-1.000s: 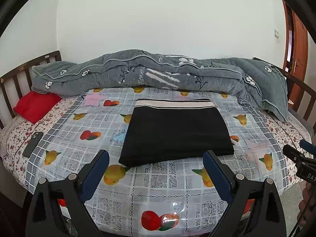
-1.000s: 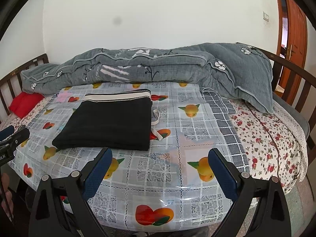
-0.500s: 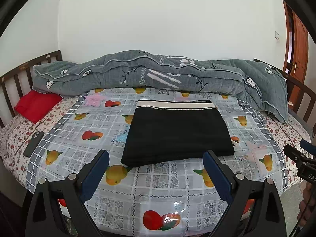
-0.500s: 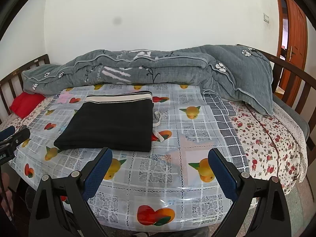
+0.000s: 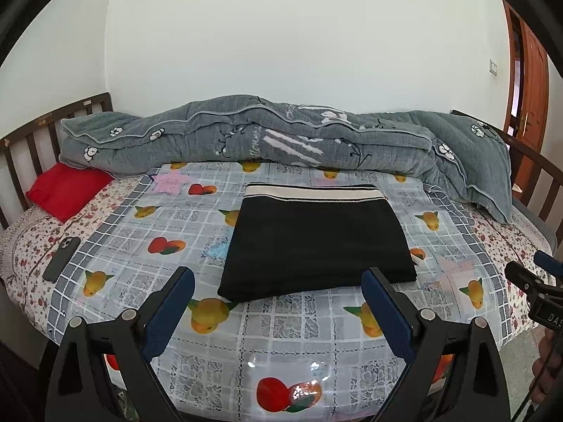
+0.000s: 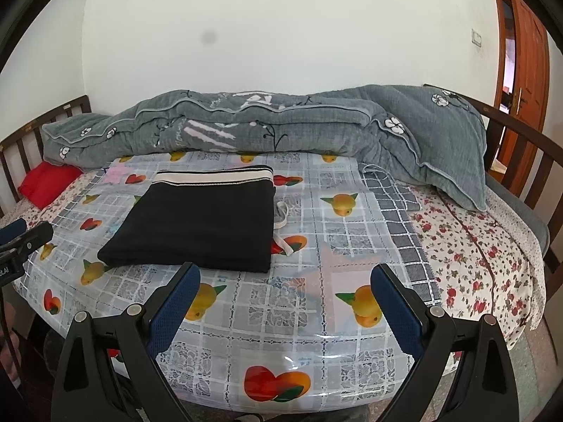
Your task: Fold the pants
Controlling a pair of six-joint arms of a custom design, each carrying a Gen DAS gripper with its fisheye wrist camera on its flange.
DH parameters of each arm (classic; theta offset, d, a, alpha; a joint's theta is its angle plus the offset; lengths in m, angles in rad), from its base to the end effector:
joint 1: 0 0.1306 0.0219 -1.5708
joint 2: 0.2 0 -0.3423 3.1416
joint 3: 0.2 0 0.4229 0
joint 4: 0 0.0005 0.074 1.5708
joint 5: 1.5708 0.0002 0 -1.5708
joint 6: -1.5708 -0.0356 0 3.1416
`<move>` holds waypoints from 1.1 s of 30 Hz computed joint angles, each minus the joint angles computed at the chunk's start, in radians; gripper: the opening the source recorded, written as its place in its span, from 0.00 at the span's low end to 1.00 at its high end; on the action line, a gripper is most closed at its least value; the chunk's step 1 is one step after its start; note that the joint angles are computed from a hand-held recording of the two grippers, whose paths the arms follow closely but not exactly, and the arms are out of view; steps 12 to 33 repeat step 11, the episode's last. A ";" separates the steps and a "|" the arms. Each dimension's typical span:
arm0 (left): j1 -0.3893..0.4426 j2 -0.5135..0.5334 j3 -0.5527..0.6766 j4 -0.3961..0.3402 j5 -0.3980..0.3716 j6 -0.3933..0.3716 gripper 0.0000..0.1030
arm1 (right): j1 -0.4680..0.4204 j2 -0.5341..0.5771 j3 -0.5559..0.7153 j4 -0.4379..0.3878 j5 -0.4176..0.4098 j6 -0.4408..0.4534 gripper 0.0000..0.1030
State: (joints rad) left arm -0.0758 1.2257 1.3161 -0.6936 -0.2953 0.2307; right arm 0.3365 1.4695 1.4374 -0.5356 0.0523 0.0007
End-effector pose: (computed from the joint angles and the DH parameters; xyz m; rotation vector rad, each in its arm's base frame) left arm 0.4818 -0.0267 0.4460 -0.3325 2.1220 0.1430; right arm 0.5394 0.1862 0.3986 -0.3289 2.1155 0.1409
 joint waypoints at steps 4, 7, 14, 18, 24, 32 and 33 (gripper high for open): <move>0.007 -0.008 -0.008 0.005 -0.001 0.002 0.93 | 0.001 -0.008 -0.004 0.008 -0.008 0.003 0.93; 0.012 -0.010 -0.011 0.005 0.002 0.002 0.93 | 0.003 -0.007 0.000 0.009 -0.008 0.007 0.93; 0.015 -0.010 -0.014 0.009 0.001 -0.010 0.93 | 0.005 -0.003 0.006 0.010 -0.011 0.009 0.93; 0.015 -0.010 -0.014 0.009 0.001 -0.010 0.93 | 0.005 -0.003 0.006 0.010 -0.011 0.009 0.93; 0.015 -0.010 -0.014 0.009 0.001 -0.010 0.93 | 0.005 -0.003 0.006 0.010 -0.011 0.009 0.93; 0.015 -0.010 -0.014 0.009 0.001 -0.010 0.93 | 0.005 -0.003 0.006 0.010 -0.011 0.009 0.93; 0.015 -0.010 -0.014 0.009 0.001 -0.010 0.93 | 0.005 -0.003 0.006 0.010 -0.011 0.009 0.93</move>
